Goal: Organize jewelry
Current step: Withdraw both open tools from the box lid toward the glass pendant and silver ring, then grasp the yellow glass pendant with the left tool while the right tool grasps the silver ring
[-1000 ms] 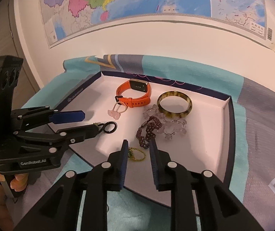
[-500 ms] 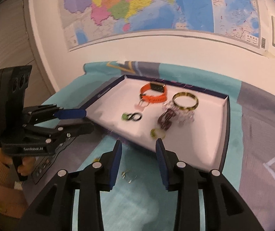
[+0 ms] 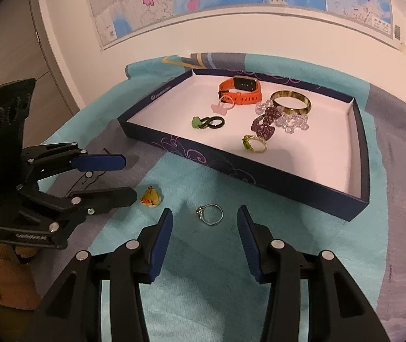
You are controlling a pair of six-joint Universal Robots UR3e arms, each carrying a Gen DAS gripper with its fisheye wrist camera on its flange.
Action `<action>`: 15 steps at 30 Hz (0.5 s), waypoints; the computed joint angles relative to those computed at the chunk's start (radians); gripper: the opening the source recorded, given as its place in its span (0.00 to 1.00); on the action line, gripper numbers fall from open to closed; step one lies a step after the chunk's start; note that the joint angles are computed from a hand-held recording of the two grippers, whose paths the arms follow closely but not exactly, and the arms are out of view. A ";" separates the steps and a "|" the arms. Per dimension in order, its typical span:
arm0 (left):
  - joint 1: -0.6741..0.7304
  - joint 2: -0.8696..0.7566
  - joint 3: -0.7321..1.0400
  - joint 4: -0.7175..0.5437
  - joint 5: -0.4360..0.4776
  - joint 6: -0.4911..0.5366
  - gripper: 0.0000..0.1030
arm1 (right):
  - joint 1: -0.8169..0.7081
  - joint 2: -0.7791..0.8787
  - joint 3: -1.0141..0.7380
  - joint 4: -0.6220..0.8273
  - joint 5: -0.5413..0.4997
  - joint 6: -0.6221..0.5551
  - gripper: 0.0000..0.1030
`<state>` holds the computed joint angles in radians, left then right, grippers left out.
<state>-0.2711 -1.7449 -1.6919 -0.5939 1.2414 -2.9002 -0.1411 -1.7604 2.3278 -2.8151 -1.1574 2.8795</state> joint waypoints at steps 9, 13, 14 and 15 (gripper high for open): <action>-0.014 -0.013 0.014 -0.011 0.012 0.000 0.52 | 0.025 0.041 -0.039 0.007 -0.039 0.017 0.42; -0.019 -0.020 0.024 -0.022 0.013 0.005 0.52 | 0.057 0.059 -0.057 -0.002 -0.086 0.023 0.41; -0.021 -0.023 0.029 -0.026 0.013 0.006 0.52 | 0.071 0.068 -0.063 -0.011 -0.108 0.028 0.39; -0.024 -0.025 0.031 -0.027 0.016 0.006 0.52 | 0.080 0.076 -0.066 -0.018 -0.120 0.031 0.38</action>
<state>-0.2948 -1.7703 -1.6611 -0.6205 1.2570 -2.8939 -0.0613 -1.6844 2.2614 -2.8328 -1.2772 2.9103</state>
